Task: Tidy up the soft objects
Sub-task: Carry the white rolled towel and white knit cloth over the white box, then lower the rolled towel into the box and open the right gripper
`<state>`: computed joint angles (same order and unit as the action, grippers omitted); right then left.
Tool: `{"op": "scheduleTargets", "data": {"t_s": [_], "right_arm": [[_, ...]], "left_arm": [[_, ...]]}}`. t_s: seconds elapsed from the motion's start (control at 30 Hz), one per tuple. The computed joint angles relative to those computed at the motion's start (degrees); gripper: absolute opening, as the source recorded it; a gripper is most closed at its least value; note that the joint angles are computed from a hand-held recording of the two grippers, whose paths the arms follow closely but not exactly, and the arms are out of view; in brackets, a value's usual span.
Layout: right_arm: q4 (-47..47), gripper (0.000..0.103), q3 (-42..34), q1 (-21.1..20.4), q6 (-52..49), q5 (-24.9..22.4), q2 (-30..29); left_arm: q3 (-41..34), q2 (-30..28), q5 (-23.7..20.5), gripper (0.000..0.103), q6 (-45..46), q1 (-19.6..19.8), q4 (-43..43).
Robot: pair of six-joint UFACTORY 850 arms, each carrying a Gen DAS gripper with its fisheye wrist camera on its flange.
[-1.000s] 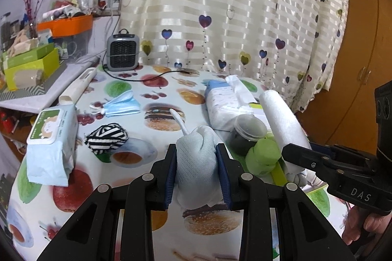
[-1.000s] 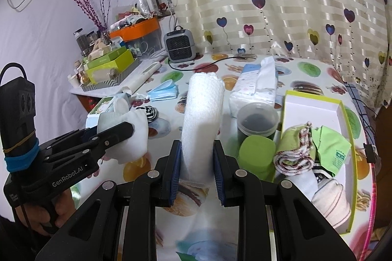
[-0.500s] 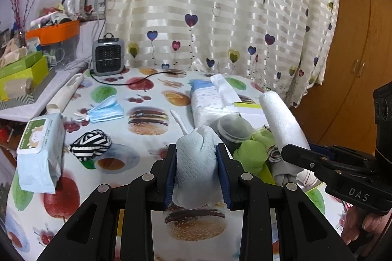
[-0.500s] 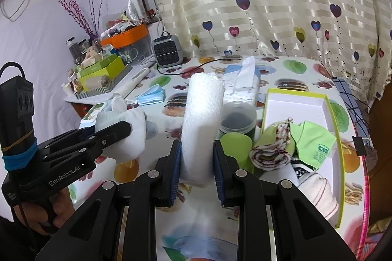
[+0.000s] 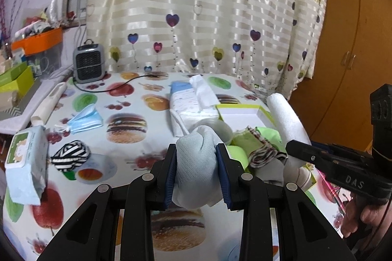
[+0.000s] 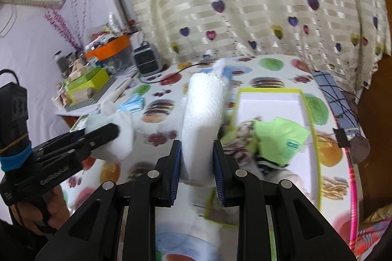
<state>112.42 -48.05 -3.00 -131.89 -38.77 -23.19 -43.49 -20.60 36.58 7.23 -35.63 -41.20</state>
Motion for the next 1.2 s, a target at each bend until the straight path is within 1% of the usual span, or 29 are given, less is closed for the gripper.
{"op": "scheduleTargets", "data": {"t_s": [0.2,0.33,0.47,0.6,0.73,0.77,0.83,0.87,0.93,0.97,1.03,1.2], "right_arm": [[2.2,0.026,-1.9,-2.7,0.6,1.5,-1.6],[3.4,0.026,-3.7,-3.6,0.9,3.2,-3.0],[4.2,0.026,-6.1,-3.2,0.6,6.0,-5.2],[3.9,0.026,-9.5,-2.1,1.4,9.2,-8.5],[5.0,0.026,-12.2,-1.0,0.0,12.2,-11.4],[3.3,0.028,-13.2,-0.8,1.7,13.3,-12.4],[-3.4,0.028,-15.2,-0.4,7.8,15.3,-14.0],[-4.0,0.029,-15.6,-0.3,8.2,15.7,-14.3],[-2.0,0.032,-14.8,-0.3,5.6,15.5,-13.8],[-1.4,0.036,-14.4,-0.4,4.9,15.1,-13.5],[0.2,0.041,-13.3,-1.0,3.1,13.7,-12.6],[3.8,0.042,-10.5,-2.6,0.2,10.5,-10.2]], "left_arm": [[-2.4,-1.4,-1.1,0.03,0.4,-0.1,1.6],[-3.5,-2.3,-1.6,0.03,0.3,-0.1,2.6],[-4.3,-2.9,-2.1,0.03,0.2,0.0,3.3],[-4.8,-3.2,-2.4,0.03,0.3,0.1,3.5],[-5.0,-3.3,-2.5,0.03,0.3,0.1,3.7],[-5.2,-3.4,-2.6,0.03,0.3,0.1,3.8],[-5.8,-3.8,-2.9,0.03,0.5,0.1,4.1],[-6.1,-4.0,-3.1,0.03,0.5,0.1,4.5],[-6.7,-4.4,-3.4,0.03,0.3,0.1,5.1],[-7.0,-4.6,-3.5,0.03,0.3,0.1,5.4],[-7.7,-5.1,-3.9,0.03,0.2,0.0,6.0],[-9.8,-6.4,-5.1,0.03,0.0,-0.1,8.1]]}}
